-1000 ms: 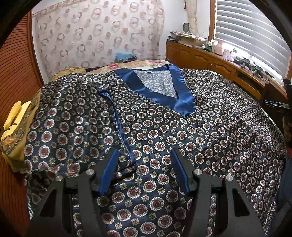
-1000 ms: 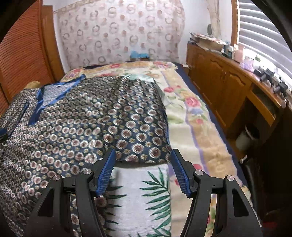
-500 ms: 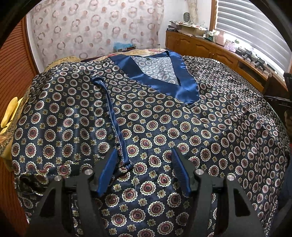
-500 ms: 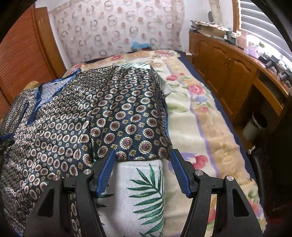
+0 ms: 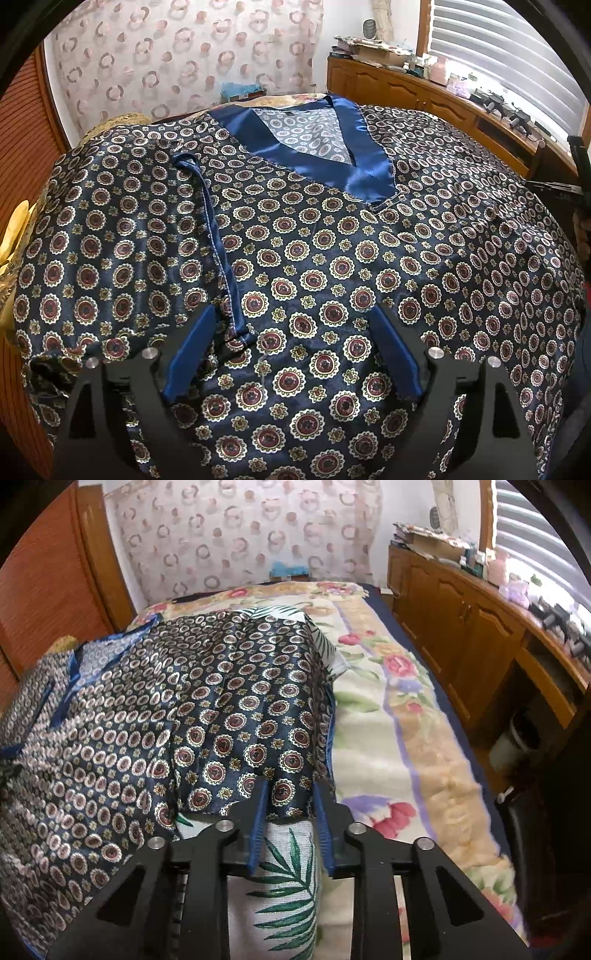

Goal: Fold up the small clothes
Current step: 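Grasp the robe's other sleeve edge with the right gripper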

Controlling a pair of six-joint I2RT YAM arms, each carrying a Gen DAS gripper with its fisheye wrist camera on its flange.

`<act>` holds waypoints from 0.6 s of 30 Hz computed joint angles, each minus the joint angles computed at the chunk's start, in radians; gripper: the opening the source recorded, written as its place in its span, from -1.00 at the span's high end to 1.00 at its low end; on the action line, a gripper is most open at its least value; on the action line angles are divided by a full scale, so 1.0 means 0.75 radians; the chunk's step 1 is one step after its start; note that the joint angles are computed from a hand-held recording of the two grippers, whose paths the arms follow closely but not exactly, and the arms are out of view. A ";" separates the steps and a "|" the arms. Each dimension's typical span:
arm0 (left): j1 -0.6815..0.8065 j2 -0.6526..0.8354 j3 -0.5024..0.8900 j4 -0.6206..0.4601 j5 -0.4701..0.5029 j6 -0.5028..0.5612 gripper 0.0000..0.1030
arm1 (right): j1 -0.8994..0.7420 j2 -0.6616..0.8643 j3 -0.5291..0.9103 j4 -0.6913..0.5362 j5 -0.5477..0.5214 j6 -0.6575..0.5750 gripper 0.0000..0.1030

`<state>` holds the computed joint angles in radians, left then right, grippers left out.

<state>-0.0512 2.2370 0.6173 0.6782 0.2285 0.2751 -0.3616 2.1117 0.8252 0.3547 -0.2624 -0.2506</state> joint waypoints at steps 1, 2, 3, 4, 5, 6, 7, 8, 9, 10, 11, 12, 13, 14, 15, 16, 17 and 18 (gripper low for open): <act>-0.004 0.006 0.010 -0.005 -0.007 -0.005 -0.78 | 0.009 -0.005 -0.008 0.012 0.026 -0.011 0.68; -0.003 0.007 0.012 -0.009 -0.007 -0.007 -0.80 | 0.017 -0.009 -0.015 0.021 0.047 -0.022 0.75; -0.003 0.010 0.017 -0.012 -0.008 -0.008 -0.82 | 0.024 -0.011 -0.019 0.029 0.066 -0.030 0.78; -0.002 0.011 0.020 -0.015 -0.010 -0.008 -0.83 | 0.033 -0.013 -0.024 0.036 0.086 -0.038 0.83; -0.003 0.012 0.022 -0.018 -0.014 -0.009 -0.85 | 0.035 -0.016 -0.028 0.039 0.094 -0.038 0.88; -0.004 0.012 0.023 -0.019 -0.017 -0.010 -0.86 | 0.032 -0.021 -0.031 0.043 0.085 -0.026 0.92; -0.004 0.013 0.025 -0.022 -0.018 -0.011 -0.87 | 0.029 -0.026 -0.033 0.045 0.073 -0.018 0.94; -0.003 0.014 0.026 -0.022 -0.019 -0.013 -0.88 | 0.030 -0.040 -0.044 0.058 0.065 -0.010 0.95; -0.004 0.015 0.026 -0.021 -0.021 -0.013 -0.88 | 0.034 -0.056 -0.062 0.083 0.059 -0.003 0.95; -0.005 0.015 0.027 -0.022 -0.022 -0.014 -0.88 | 0.038 -0.072 -0.078 0.104 0.050 0.004 0.96; -0.005 0.014 0.028 -0.024 -0.020 -0.014 -0.88 | 0.047 -0.093 -0.094 0.124 0.034 0.012 0.96; -0.007 0.014 0.026 -0.022 -0.023 -0.016 -0.88 | 0.060 -0.114 -0.111 0.143 0.022 0.020 0.96; -0.007 0.013 0.027 -0.023 -0.024 -0.014 -0.88 | 0.073 -0.130 -0.122 0.154 0.014 0.026 0.96; -0.006 0.012 0.028 -0.025 -0.023 -0.014 -0.88 | 0.093 -0.155 -0.134 0.162 0.003 0.031 0.96; -0.005 0.012 0.029 -0.028 -0.021 -0.010 -0.88 | 0.115 -0.176 -0.147 0.172 -0.003 0.035 0.96; -0.005 0.009 0.027 -0.029 -0.019 -0.002 -0.88 | 0.138 -0.194 -0.159 0.183 -0.009 0.036 0.96; -0.005 0.005 0.021 -0.026 -0.021 0.002 -0.88 | 0.168 -0.211 -0.167 0.188 -0.008 0.037 0.96; -0.005 0.000 0.006 -0.009 -0.027 0.003 -0.88 | 0.198 -0.221 -0.171 0.188 -0.005 0.037 0.96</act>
<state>-0.0549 2.2372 0.6218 0.6717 0.2086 0.2774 -0.2134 1.9456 0.6969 0.4954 -0.2662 -0.2227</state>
